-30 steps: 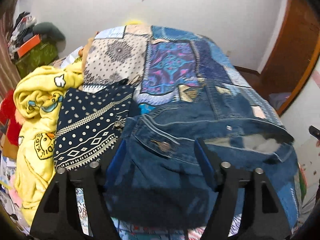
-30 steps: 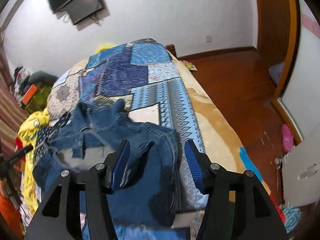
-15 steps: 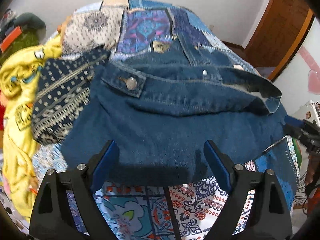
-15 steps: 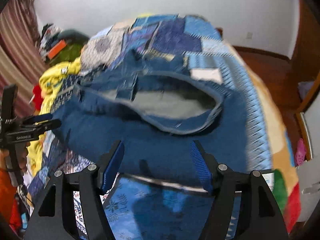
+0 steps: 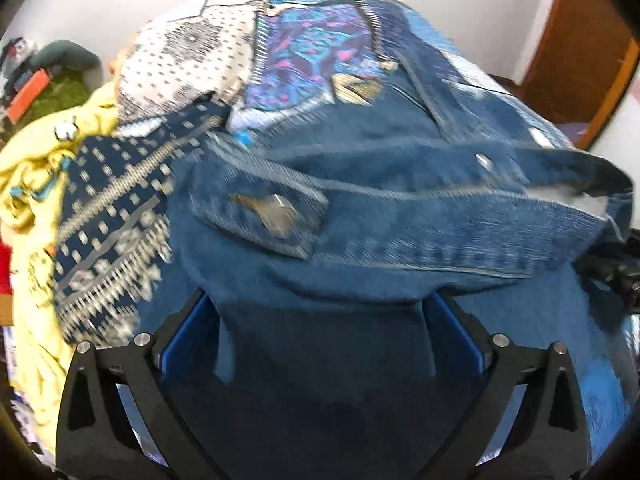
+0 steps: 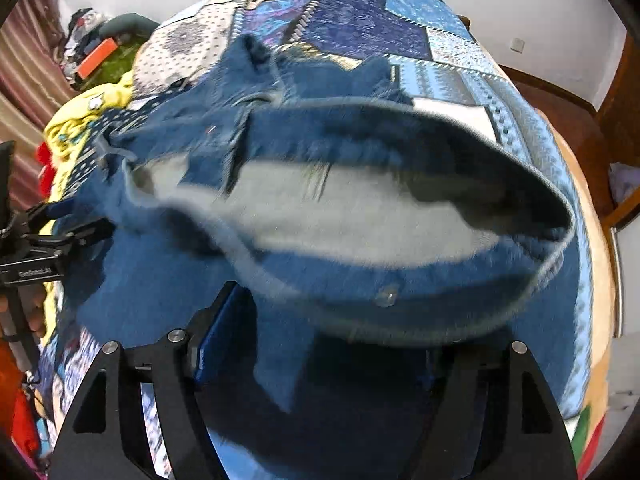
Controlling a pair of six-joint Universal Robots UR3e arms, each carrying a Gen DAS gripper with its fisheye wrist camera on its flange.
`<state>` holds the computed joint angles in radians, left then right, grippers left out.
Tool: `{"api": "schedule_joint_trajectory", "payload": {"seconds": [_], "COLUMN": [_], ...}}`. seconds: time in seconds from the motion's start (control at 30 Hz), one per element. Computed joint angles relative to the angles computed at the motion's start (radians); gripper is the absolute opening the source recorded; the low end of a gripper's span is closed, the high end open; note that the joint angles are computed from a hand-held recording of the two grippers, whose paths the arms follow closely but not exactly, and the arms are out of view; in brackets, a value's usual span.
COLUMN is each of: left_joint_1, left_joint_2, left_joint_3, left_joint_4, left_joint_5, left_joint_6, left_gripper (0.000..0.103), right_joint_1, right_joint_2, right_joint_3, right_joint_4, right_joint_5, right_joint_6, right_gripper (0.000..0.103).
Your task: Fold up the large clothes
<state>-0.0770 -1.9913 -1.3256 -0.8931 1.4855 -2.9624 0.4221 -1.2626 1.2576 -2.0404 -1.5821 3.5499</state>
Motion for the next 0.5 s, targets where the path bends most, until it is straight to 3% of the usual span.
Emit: {"api": "schedule_joint_trajectory", "payload": {"seconds": [0.17, 0.3, 0.5], "left_joint_1": [0.015, 0.006, 0.083], "left_joint_2": [-0.136, -0.171, -0.043], "left_joint_3": [0.22, 0.309, 0.236], "left_joint_4": [-0.041, 0.013, 0.007], "left_joint_5": [0.031, 0.134, 0.018], "left_joint_6": [-0.003, -0.073, -0.044], "left_gripper": [0.103, 0.101, 0.101], "right_joint_1": [-0.06, -0.097, -0.095], "right_joint_2": [0.052, 0.035, -0.095], "right_joint_3": [-0.12, -0.143, -0.038], "right_joint_4": [0.021, 0.021, -0.033], "right_joint_5": [-0.097, -0.232, -0.193], "right_joint_6": [0.025, 0.101, 0.109], "right_gripper": [0.07, 0.07, 0.07]}}
